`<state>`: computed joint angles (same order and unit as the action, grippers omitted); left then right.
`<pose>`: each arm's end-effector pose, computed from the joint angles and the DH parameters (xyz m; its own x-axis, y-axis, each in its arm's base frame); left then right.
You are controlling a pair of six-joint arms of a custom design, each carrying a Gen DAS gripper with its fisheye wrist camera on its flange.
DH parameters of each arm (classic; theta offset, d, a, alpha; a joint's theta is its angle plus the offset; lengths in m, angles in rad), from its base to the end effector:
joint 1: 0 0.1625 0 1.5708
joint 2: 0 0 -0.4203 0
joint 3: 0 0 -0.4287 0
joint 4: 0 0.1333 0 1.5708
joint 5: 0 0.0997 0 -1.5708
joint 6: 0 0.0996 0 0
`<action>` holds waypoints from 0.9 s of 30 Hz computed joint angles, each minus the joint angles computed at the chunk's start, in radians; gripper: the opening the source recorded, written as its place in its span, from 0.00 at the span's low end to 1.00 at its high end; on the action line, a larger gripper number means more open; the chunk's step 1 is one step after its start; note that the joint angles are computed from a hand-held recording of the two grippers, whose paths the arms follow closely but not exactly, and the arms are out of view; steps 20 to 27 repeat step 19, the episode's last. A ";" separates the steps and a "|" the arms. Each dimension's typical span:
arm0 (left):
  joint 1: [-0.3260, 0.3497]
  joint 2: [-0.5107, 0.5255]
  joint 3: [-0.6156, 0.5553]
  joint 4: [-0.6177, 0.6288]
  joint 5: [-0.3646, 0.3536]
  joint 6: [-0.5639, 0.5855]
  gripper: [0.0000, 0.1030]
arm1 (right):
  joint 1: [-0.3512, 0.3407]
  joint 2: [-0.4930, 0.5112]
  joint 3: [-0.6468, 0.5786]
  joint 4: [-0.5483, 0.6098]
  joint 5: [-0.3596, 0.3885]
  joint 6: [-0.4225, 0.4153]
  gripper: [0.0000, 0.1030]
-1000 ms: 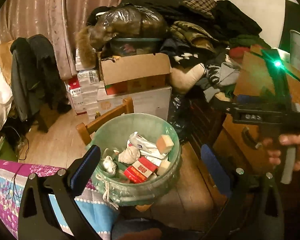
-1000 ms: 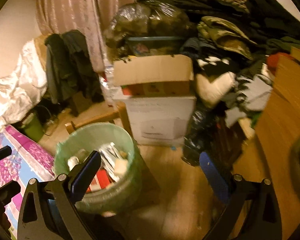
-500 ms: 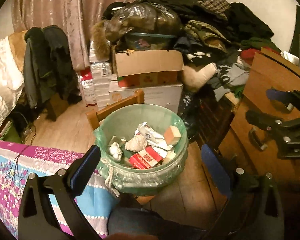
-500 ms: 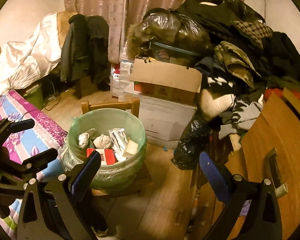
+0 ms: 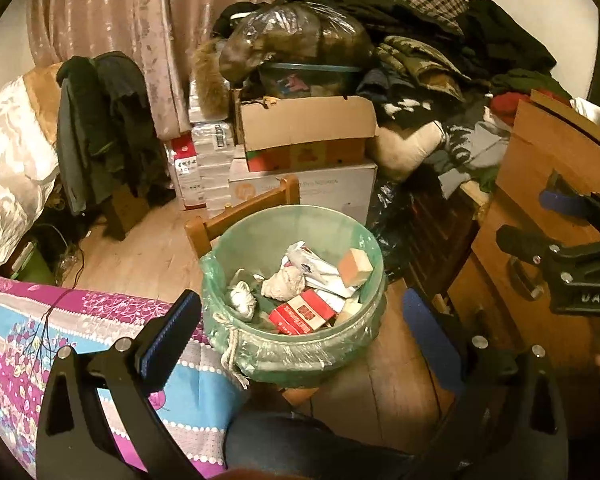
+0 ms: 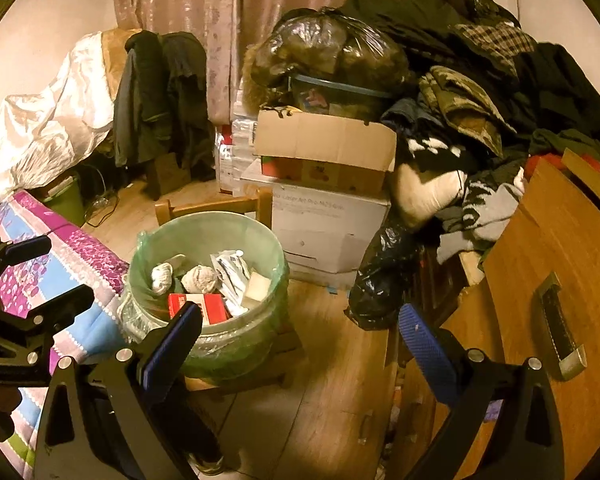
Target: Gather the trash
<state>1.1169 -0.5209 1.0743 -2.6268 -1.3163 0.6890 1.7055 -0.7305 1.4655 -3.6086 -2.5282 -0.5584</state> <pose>-0.2361 -0.8451 0.1099 -0.4681 0.7441 -0.4765 0.8834 0.4074 -0.2316 0.1471 -0.6993 0.2364 -0.5548 0.4581 0.6946 -0.3885 0.5956 -0.7031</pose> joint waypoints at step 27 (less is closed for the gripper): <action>-0.004 -0.014 0.027 -0.045 0.018 -0.022 0.94 | -0.011 0.013 -0.023 -0.043 0.012 -0.069 0.96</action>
